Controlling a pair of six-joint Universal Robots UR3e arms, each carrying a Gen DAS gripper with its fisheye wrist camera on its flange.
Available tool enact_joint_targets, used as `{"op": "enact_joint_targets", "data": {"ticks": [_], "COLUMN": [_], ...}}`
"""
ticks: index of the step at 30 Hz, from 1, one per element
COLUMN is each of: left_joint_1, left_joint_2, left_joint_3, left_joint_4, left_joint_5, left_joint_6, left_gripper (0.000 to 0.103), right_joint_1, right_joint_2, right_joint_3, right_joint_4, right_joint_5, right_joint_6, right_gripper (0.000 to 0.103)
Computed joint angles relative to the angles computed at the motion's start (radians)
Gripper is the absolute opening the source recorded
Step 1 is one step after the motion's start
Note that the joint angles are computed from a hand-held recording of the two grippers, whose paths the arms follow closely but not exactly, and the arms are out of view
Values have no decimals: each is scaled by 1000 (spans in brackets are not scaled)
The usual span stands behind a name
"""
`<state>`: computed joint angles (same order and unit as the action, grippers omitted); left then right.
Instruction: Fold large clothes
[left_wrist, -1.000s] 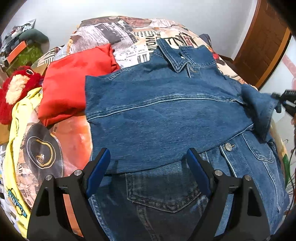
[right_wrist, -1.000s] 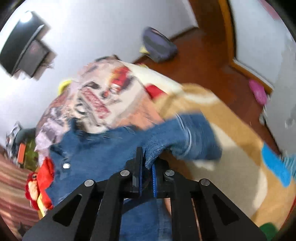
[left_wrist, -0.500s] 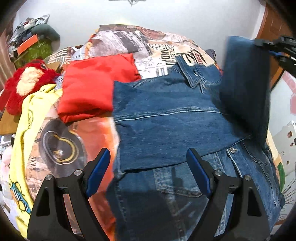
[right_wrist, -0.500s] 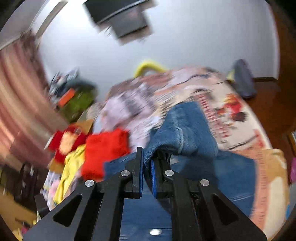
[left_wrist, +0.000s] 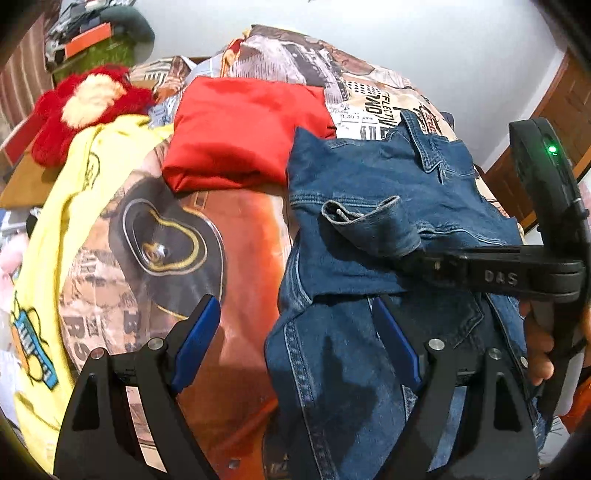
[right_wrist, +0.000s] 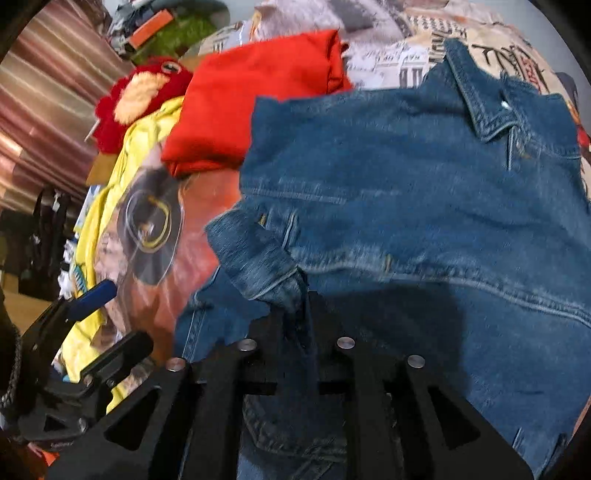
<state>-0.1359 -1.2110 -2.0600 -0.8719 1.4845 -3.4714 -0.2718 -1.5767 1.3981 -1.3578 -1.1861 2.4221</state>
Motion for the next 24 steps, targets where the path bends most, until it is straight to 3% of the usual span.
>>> {"op": "enact_joint_targets", "data": {"ticks": [2, 5, 11, 18, 21, 24], "left_joint_1": [11, 17, -20, -113, -144, -174], "left_joint_2": [0, -18, -126, -267, -311, -363], "left_joint_3": [-4, 5, 81, 251, 331, 405], "left_joint_4": [-2, 9, 32, -8, -39, -59], "left_joint_5": [-37, -100, -164, -58, -18, 35], "left_joint_6": [-5, -10, -37, -62, -58, -41], "left_gripper": [84, 84, 84, 84, 84, 84], "right_joint_1": [-16, -65, -276, -626, -734, -836], "right_joint_2": [24, 12, -78, 21, 30, 30], "right_joint_3": [-93, -172, -233, -564, -609, -607], "right_joint_4": [140, 244, 335, 614, 600, 541], "right_joint_5": [0, 29, 110, 284, 310, 314], "right_joint_6": [-42, -101, -283, -424, -436, -467], "right_gripper": [28, 37, 38, 38, 40, 58]}}
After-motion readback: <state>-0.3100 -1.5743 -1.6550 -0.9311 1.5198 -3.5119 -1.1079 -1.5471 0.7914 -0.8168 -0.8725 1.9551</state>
